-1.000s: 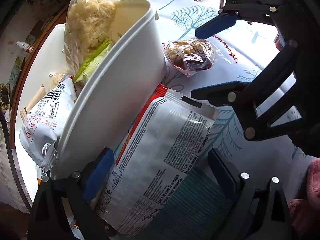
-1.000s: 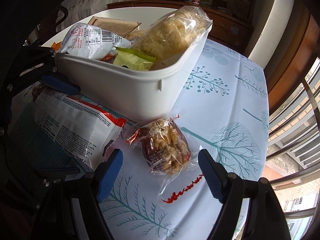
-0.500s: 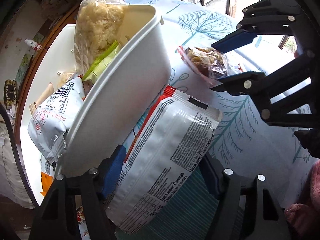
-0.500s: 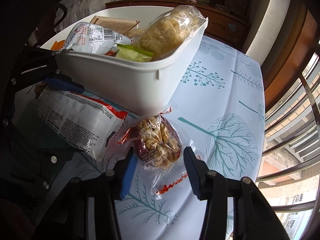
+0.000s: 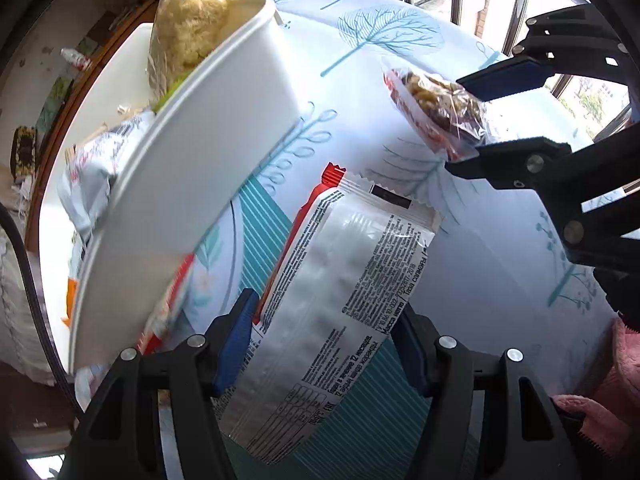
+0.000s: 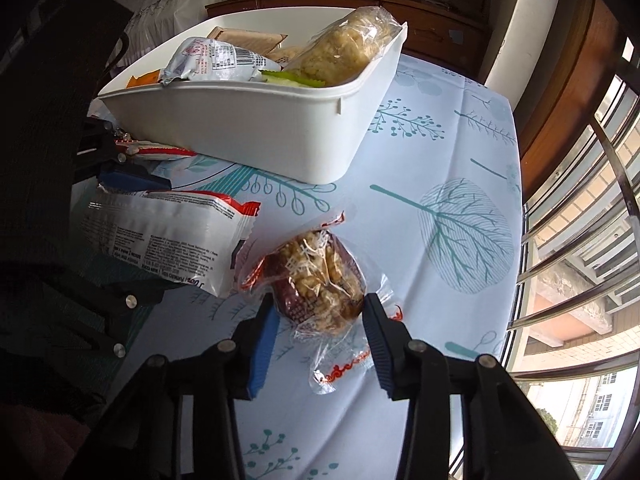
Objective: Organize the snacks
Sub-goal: 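Grasp the white red-striped packet with left tool while right tool grasps the clear nut bag, then lift both held snacks and carry them over the white tray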
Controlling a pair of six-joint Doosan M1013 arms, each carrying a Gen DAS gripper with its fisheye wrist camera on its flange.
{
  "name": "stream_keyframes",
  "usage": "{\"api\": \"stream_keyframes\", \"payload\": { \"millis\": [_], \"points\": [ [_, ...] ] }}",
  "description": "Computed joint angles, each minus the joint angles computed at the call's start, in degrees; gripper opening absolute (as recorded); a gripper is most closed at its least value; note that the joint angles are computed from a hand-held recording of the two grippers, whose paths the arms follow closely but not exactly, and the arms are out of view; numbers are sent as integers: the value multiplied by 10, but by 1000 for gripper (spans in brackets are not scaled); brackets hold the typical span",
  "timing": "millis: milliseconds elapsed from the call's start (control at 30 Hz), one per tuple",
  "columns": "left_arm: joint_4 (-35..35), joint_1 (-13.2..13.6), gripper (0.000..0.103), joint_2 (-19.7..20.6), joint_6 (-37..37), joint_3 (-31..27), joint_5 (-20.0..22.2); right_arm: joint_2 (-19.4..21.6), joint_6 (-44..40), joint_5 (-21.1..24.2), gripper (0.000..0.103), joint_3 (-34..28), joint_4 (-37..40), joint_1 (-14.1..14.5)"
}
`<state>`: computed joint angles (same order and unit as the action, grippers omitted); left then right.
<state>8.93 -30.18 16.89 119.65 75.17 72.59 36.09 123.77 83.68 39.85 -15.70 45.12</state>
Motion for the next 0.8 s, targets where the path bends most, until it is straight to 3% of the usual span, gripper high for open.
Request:
{"api": "stream_keyframes", "payload": {
  "millis": [200,467,800],
  "points": [
    [-16,-1,62,-20,-51,17,36,-18,4,-15,43,17,3,9],
    [-29,10,62,-60,-117,45,42,-27,-16,-26,43,16,4,19],
    [-43,43,61,-67,-162,7,54,-12,-60,-39,43,-40,-18,30]
  ]
}}
